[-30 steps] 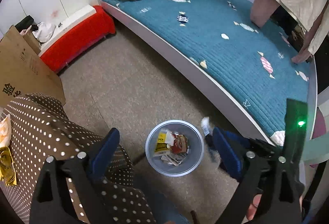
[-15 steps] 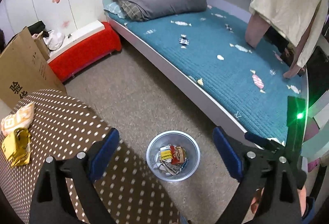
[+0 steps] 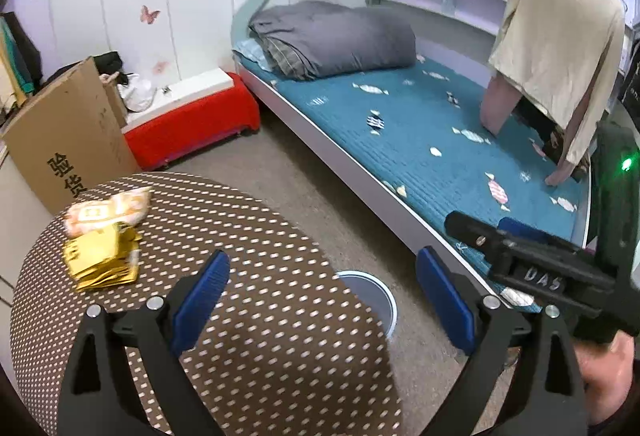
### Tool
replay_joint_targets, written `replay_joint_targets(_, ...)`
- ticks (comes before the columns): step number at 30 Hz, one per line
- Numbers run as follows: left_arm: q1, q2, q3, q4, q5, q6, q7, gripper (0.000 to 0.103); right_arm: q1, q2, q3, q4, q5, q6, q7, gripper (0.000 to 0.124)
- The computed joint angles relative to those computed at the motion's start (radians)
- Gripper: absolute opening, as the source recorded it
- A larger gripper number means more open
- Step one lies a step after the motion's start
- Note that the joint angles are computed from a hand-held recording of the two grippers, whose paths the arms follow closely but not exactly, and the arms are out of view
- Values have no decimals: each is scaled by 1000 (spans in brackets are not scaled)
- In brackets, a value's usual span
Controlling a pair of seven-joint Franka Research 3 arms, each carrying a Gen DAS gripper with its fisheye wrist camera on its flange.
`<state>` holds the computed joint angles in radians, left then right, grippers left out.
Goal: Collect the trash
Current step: 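Lift both tools from the wastebasket and return over the table, then grasp the yellow snack bag with the left tool while the right tool grasps the orange-white bag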
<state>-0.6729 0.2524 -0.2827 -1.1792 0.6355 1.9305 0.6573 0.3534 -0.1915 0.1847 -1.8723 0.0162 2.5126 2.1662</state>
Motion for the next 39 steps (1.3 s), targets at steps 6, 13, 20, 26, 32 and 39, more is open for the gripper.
replay_joint_targets(6,53,-173,-23,-202,34,22,-41,93,25,13,26,68,-34,-18,-13,97)
replay_joint_targets(13,162,-361,-59,-409,7,66,-87,94,71,58,50,160,-79,-38,-22,97)
replay_joint_targets(20,272,-554,-55,-630,-79,141,-120,94,132,130,57,256,-116,-74,-41,97)
replay_joint_targets(26,342,-676,-34,-784,-154,199,-112,94,186,212,46,337,-134,-111,-56,97)
replay_joint_targets(32,397,-708,-12,-848,-198,245,-63,94,230,299,20,413,-123,-146,-79,97)
replay_joint_targets(39,437,-622,21,-816,-245,309,17,94,254,369,-14,472,-98,-167,-101,97)
